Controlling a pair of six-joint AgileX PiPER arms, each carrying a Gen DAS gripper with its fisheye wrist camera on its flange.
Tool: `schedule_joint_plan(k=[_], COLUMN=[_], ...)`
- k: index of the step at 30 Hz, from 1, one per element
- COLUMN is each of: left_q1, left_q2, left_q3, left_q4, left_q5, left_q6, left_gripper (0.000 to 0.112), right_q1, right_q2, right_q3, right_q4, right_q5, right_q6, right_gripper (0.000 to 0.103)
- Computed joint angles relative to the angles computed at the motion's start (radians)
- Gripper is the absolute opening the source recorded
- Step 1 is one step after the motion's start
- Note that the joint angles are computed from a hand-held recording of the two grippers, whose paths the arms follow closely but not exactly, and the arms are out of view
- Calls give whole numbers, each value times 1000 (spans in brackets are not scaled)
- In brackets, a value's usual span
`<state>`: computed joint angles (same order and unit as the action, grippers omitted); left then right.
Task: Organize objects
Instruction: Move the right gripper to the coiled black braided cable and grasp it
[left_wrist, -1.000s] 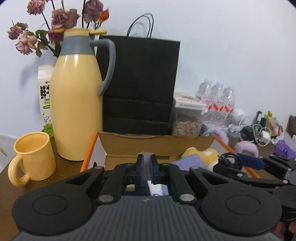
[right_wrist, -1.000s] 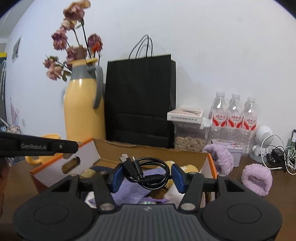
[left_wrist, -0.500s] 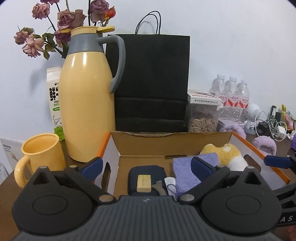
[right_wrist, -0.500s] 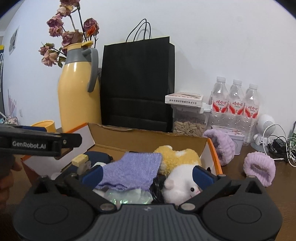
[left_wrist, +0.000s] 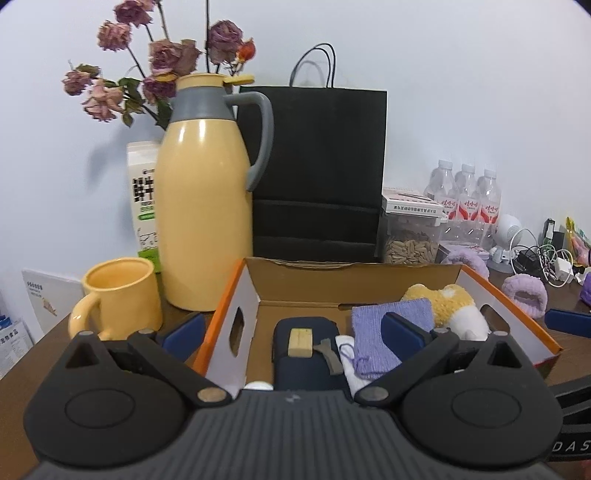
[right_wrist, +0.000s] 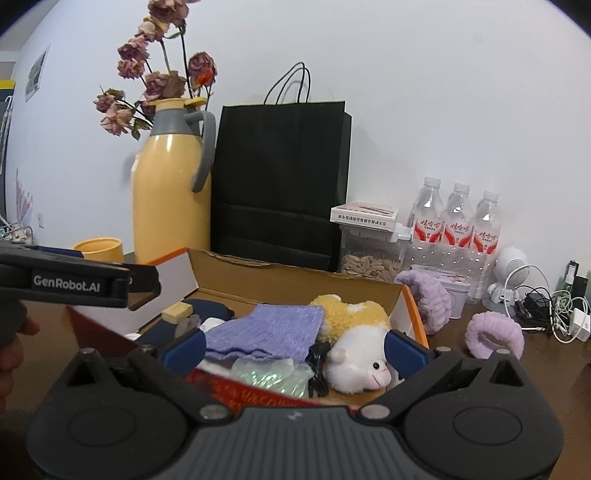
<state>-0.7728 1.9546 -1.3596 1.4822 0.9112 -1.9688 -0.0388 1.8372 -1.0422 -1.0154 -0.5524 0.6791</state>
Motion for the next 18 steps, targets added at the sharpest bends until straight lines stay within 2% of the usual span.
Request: schedule_joint_plan(k=[5,11,14,18], left_q1=[-71,-179,-243,-304], left_q2=[-66,-132,-138,-133], left_q3=[76,145,162,201], left_q4=[-44,-165,-252,-337], left_q5=[49,117,151,131], left_q6=[-25,15,54,80], left_gripper=[103,103,103,103], right_q1=[-38,-126,-199,-286], right_q2=[-101,-222,-276,-312], right_q3=[131,293,368,416], right_q4=[-1,-97,-210,-432], right_q5=[-44,-103,-147,-222], right_q6=[-25,-9,53,180], right_gripper=[103,103,103,103])
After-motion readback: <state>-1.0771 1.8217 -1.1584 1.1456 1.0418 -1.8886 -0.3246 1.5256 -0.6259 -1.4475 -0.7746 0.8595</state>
